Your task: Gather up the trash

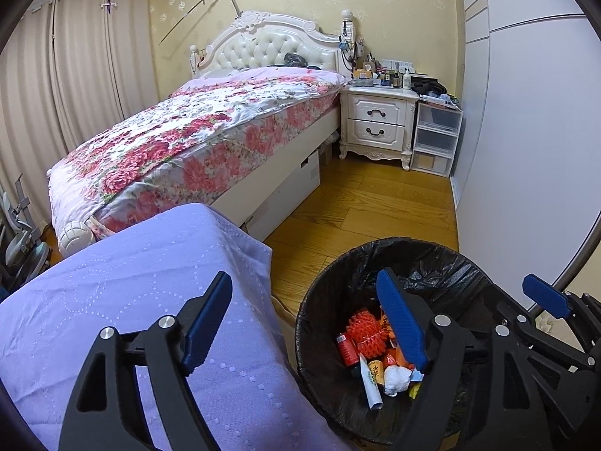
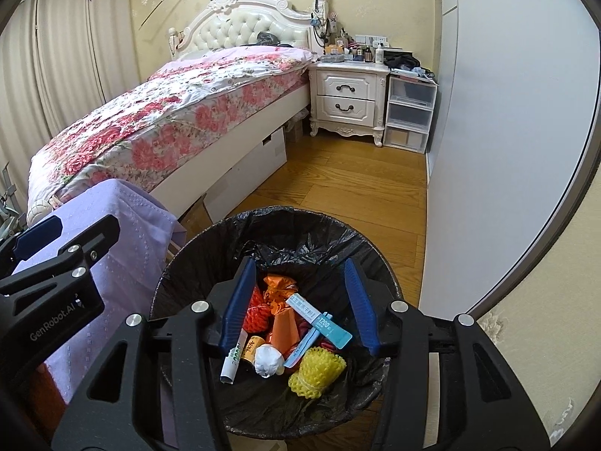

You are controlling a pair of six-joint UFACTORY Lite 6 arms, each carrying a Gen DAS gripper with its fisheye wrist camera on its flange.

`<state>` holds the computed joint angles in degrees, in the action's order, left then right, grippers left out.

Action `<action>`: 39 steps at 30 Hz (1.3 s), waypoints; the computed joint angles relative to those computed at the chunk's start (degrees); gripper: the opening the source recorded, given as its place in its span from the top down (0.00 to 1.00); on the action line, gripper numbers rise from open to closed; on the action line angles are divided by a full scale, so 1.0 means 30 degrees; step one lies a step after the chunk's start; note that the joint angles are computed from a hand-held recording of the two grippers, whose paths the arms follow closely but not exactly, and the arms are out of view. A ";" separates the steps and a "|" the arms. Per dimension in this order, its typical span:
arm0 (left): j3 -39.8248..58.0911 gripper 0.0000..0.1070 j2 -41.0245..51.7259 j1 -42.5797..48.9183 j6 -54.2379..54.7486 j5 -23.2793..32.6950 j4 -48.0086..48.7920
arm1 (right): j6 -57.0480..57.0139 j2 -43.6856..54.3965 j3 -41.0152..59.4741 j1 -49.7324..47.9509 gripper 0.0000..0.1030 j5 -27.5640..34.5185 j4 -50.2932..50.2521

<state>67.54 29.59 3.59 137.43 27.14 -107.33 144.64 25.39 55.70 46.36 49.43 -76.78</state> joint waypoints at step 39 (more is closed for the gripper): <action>-0.5460 0.21 -0.6567 0.9944 -0.1644 0.5936 0.5297 | -0.1514 -0.0888 0.3127 0.8683 0.18 0.8191 0.5131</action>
<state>51.16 9.89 33.42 132.50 44.95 -91.44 140.10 22.73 65.08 72.41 74.00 -61.39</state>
